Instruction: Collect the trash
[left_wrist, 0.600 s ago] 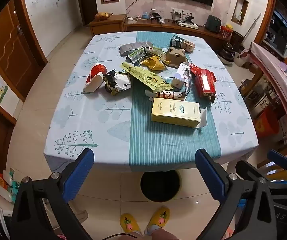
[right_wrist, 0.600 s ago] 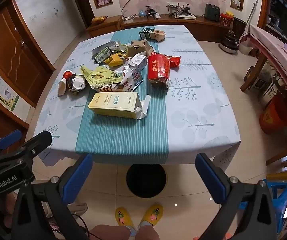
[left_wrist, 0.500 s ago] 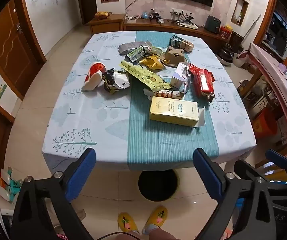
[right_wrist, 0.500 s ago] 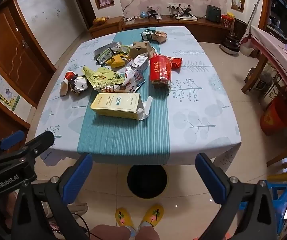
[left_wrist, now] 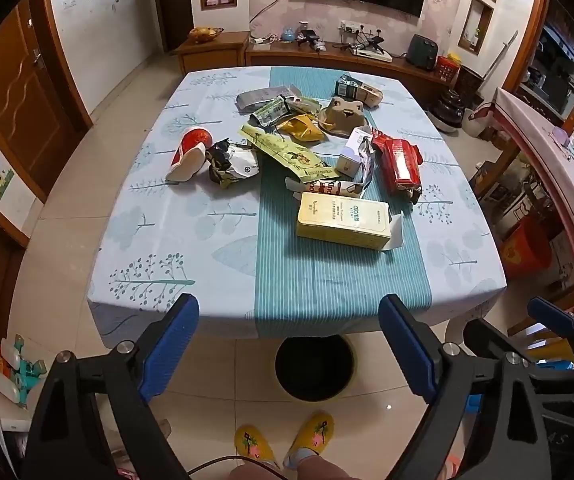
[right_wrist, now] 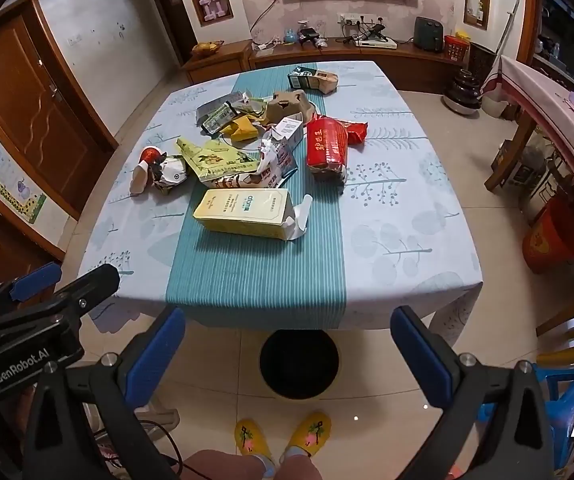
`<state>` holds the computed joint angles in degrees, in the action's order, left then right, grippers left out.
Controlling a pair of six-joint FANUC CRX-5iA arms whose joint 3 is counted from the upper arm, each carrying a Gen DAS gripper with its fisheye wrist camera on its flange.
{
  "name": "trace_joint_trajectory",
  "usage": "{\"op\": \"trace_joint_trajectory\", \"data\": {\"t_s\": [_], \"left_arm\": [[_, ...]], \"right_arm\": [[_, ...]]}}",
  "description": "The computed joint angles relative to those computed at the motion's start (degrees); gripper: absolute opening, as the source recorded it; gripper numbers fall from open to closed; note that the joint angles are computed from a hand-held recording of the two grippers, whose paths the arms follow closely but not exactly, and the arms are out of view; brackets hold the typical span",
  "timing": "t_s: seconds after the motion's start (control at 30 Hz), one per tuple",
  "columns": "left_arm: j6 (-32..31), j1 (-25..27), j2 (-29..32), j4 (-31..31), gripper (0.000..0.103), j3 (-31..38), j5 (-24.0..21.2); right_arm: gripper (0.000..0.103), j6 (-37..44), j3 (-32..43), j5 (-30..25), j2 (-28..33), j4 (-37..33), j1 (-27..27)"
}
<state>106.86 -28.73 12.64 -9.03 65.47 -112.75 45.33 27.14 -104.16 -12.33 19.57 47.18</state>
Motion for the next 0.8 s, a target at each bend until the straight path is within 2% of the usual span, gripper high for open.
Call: {"op": "trace_joint_trajectory", "data": {"t_s": [0.37, 0.8], "left_arm": [[0.4, 0.1, -2.2, -0.1, 0.089, -1.8, 2.4], [0.2, 0.0, -2.8, -0.9, 0.089, -1.8, 2.7]], "right_arm": [[0.103, -0.4, 0.4, 0.1, -0.1, -0.2, 0.3], [0.101, -0.6, 1.0, 0.6, -0.7, -0.5, 1.1]]}}
